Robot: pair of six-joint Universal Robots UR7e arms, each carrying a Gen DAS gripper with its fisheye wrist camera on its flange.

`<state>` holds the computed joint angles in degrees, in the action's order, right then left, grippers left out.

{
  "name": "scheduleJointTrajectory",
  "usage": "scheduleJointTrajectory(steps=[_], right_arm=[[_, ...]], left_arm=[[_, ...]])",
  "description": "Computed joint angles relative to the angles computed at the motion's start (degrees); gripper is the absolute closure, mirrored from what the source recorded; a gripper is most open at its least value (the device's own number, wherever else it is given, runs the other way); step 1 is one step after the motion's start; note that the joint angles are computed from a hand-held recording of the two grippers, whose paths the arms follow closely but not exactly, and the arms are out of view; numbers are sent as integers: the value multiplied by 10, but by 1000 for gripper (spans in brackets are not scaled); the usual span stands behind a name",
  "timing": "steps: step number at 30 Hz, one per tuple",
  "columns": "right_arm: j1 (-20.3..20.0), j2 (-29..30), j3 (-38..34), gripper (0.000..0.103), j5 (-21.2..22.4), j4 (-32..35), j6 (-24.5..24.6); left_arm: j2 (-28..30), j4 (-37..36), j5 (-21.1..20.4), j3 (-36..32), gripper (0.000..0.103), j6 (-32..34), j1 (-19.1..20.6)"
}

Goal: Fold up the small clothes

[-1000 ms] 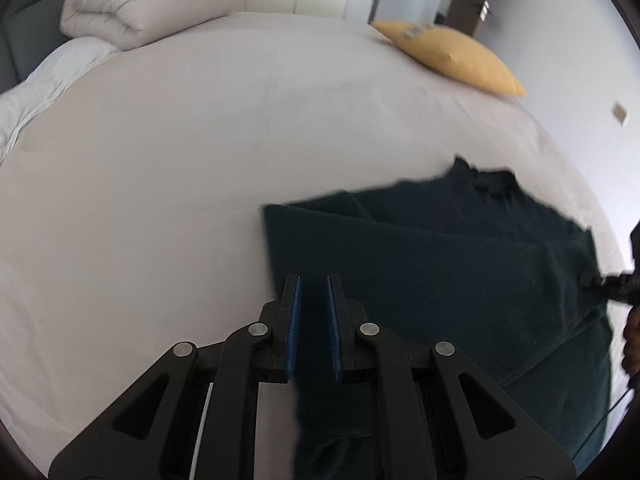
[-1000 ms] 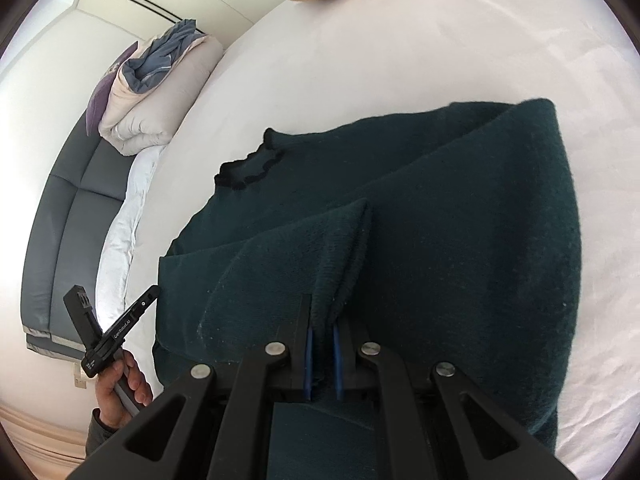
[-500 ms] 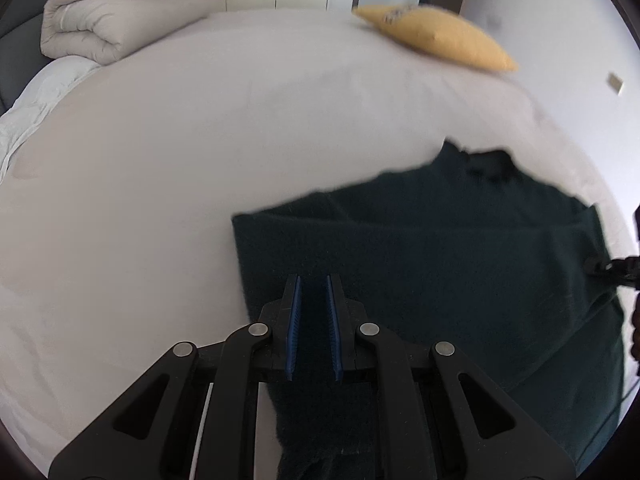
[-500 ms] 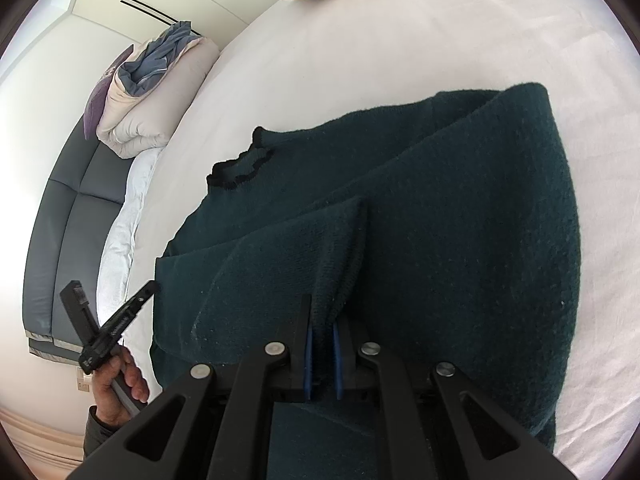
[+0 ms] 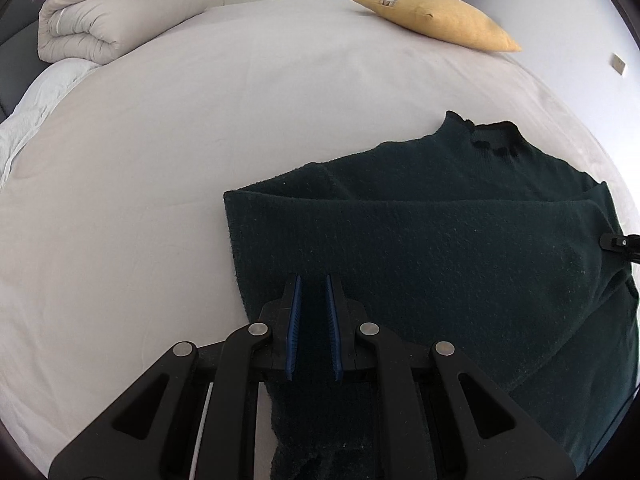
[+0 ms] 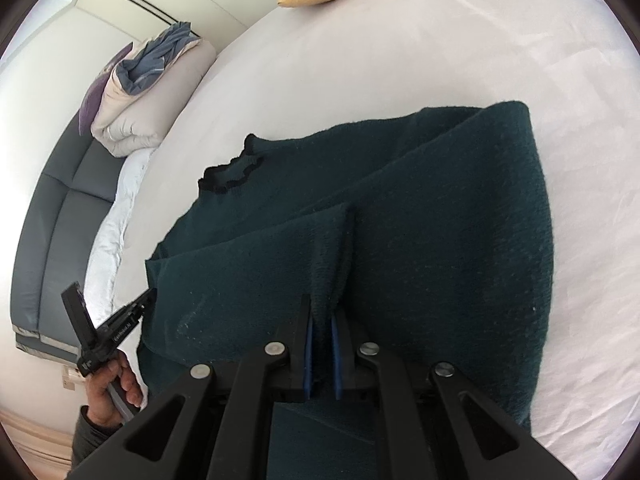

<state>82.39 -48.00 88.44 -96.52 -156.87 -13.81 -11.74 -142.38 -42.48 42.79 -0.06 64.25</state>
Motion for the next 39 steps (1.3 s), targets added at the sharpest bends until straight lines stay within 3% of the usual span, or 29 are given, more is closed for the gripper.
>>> scheduleJointTrajectory(steps=[6,12,15,17,21,25,32,39], right_arm=[[-10,9,-3,98,9,-7,-8],[-20,8,-1,98,37,-5,-13],[-26,7,2,98,56,-7,-12],[-27,8,3,98,58,-10,-14],[-28,7,4,98,62,-11,-11],[-31,5,9,98,75,-16,2],[-32,-7,36,97,79,-44,22],[-38,-24,59,95,82,-61,62]], left_arm=[[6,2,-8,-27,91,-10,10],[-39,-24,-176,10,91,-84,55],[-61,-59,-307,27,91,-129,84],[-55,-40,-336,8,91,-150,95],[-41,-25,-343,-12,91,-141,100],[-57,-57,-341,35,91,-142,93],[-129,-120,-280,206,91,-102,56],[-159,-185,-248,303,91,-100,40]])
